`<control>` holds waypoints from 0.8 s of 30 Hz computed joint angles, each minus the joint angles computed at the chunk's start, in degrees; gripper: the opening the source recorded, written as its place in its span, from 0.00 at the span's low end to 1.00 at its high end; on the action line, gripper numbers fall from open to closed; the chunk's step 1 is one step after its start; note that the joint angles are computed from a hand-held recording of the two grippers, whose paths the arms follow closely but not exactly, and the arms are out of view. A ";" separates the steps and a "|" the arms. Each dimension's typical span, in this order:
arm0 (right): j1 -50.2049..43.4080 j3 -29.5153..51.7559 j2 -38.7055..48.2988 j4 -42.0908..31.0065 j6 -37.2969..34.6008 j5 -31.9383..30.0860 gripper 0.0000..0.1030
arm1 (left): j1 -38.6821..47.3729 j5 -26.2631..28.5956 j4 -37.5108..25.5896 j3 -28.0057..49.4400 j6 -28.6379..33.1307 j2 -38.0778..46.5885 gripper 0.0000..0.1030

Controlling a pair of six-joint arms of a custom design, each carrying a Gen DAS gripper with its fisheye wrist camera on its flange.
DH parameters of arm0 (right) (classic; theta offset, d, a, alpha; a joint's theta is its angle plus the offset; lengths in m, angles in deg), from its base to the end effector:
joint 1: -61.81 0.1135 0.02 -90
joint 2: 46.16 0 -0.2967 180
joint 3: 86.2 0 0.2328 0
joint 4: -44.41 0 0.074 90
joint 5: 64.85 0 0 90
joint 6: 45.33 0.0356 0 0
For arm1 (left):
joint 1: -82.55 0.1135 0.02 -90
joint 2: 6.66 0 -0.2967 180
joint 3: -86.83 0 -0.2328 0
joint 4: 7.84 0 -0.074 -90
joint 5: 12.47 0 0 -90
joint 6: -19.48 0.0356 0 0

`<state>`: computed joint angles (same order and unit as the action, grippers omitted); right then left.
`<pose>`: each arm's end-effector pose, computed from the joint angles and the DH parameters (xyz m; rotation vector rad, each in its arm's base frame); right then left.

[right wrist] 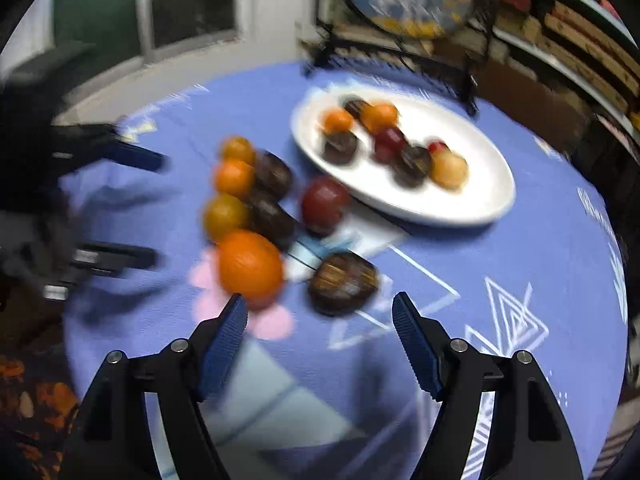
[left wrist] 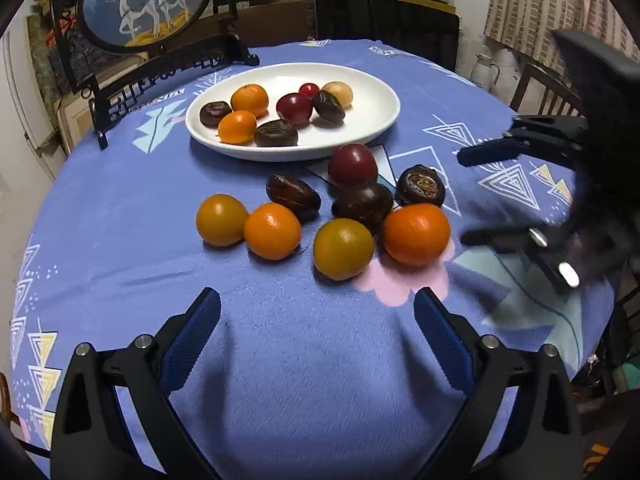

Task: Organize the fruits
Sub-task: 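Grasp a yellow tomato with the left tool while the right tool grasps an orange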

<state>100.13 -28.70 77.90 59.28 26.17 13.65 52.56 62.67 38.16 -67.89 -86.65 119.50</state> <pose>0.2673 0.2203 0.0603 -1.2604 2.1472 0.3956 0.1895 -0.0988 0.0358 0.1977 2.4747 -0.0098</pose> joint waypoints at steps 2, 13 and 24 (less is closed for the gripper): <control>2.21 1.27 0.77 -1.10 -0.68 0.46 0.60 | 0.70 0.30 -0.61 0.44 -0.32 0.11 0.92; 4.38 5.75 4.80 -4.68 1.18 -2.19 0.40 | 1.75 0.18 -0.53 -1.07 -1.03 -1.39 0.92; -5.68 -2.41 1.36 0.60 3.00 -4.67 0.40 | 0.75 4.15 -14.03 12.17 -7.40 1.37 0.44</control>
<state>94.45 -31.11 79.26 59.87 29.16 8.99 53.31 66.82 24.13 -55.73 -94.05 120.87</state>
